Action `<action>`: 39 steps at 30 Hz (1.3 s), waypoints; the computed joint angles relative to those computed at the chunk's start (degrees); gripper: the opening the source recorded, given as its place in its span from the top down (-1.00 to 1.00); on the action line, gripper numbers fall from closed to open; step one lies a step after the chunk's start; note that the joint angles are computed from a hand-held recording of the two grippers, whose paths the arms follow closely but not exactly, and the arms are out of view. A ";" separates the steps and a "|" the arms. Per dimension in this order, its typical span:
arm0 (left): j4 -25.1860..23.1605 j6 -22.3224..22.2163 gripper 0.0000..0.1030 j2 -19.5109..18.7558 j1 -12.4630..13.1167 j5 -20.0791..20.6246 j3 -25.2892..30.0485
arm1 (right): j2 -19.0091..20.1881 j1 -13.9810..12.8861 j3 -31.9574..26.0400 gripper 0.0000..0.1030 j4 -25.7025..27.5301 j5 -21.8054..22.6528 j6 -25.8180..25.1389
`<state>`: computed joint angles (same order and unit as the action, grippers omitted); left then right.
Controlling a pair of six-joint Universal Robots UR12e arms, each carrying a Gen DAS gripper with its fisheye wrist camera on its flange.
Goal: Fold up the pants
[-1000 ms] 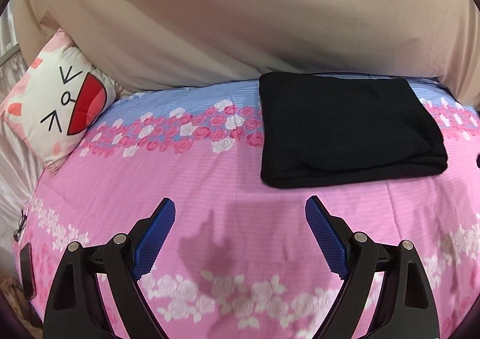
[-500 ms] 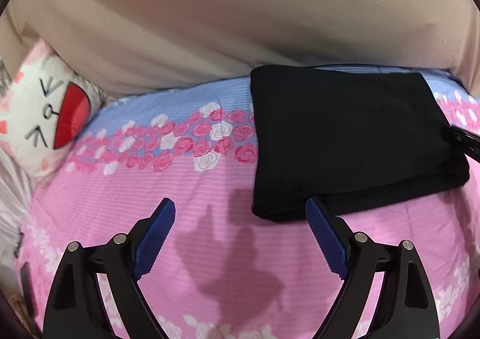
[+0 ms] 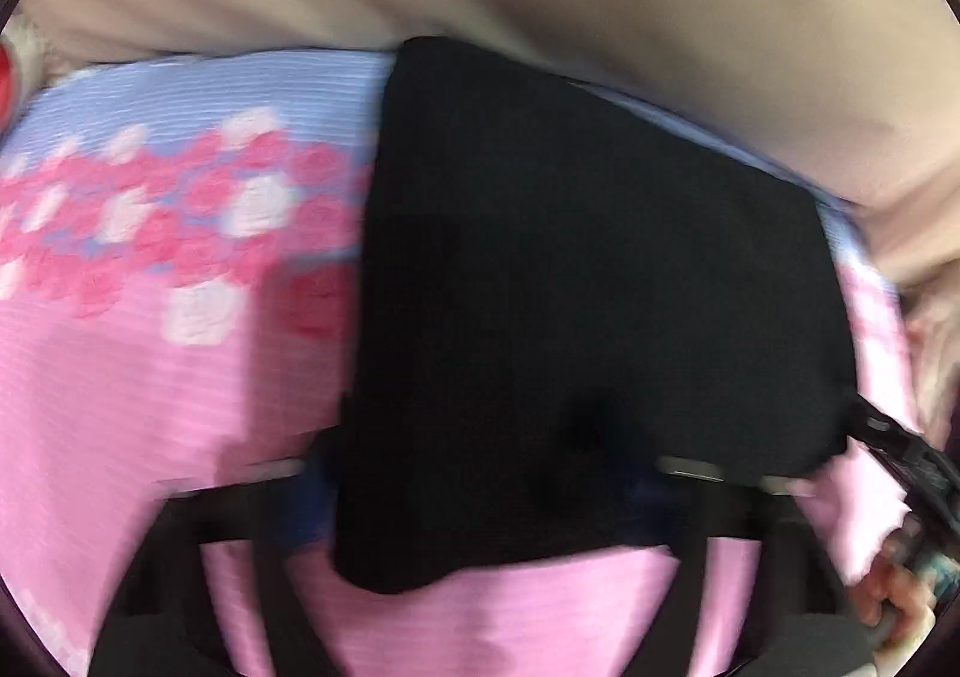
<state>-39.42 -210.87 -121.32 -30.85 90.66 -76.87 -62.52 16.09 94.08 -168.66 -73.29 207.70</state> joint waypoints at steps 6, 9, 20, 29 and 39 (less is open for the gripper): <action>-1.21 1.02 0.29 1.69 0.11 -1.10 -1.69 | -1.45 -0.63 2.79 0.01 -1.37 -2.57 -0.99; 0.38 0.57 0.16 2.84 -0.48 0.78 -3.27 | -4.24 1.22 6.31 0.21 -5.26 -7.68 -5.83; 1.94 7.41 -0.19 2.89 -4.02 6.76 -3.42 | -2.69 1.09 5.00 1.00 1.60 -7.44 -7.83; 6.06 7.62 -0.30 4.29 -3.84 5.77 -5.03 | -2.32 2.19 -1.79 0.08 1.98 -9.97 -13.23; 4.61 8.29 -0.35 4.91 -3.90 9.46 -4.93 | 3.92 0.71 -12.45 0.86 11.73 -4.66 -14.09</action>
<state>-34.81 -202.58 -116.41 -34.75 100.13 -81.79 -58.60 16.80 81.64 -156.93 -77.95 193.61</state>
